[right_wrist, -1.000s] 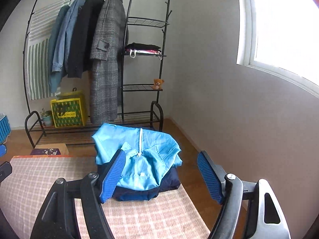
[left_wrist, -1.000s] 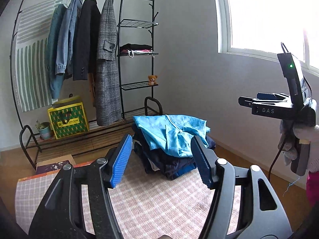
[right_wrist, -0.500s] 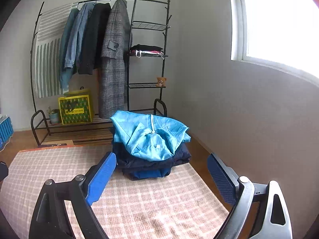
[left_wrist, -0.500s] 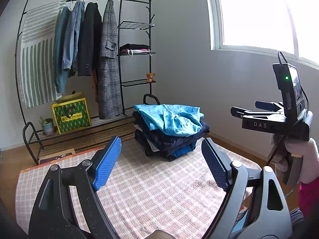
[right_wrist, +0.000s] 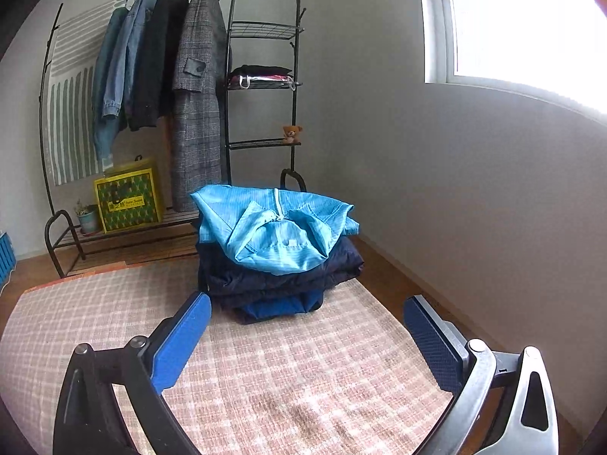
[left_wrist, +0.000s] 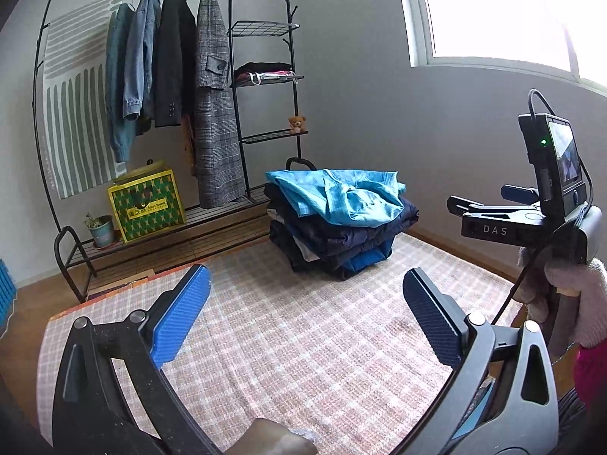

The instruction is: Fold large clothes

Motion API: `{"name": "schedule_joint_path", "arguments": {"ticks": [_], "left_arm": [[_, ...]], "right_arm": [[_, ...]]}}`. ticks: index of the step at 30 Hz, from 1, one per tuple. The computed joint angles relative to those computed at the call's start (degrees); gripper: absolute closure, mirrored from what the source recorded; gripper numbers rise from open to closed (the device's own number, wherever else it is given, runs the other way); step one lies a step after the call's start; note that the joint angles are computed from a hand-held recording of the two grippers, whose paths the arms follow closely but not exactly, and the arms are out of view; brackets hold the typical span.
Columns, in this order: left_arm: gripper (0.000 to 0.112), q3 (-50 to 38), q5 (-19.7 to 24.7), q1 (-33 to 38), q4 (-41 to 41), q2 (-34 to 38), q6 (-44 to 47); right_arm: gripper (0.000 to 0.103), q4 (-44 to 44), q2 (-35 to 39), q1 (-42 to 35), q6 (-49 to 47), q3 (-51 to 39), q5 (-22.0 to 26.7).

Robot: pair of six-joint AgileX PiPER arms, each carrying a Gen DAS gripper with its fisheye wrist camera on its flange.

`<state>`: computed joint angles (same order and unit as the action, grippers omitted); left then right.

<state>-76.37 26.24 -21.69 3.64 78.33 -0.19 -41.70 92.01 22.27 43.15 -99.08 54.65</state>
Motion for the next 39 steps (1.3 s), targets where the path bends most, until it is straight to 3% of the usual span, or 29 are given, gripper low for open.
{"name": "schedule_joint_path", "arguments": {"ticks": [15, 39], "left_arm": [[0.009, -1.44, 2.49, 3.34, -5.06, 2.64, 2.46], [0.009, -0.36, 1.82, 2.67, -4.14, 1.6, 3.72]], "right_arm": [[0.0, 1.57, 1.66, -1.58, 2.09, 1.83, -1.83], [0.0, 1.47, 1.17, -2.6, 3.82, 3.19, -2.34]]}}
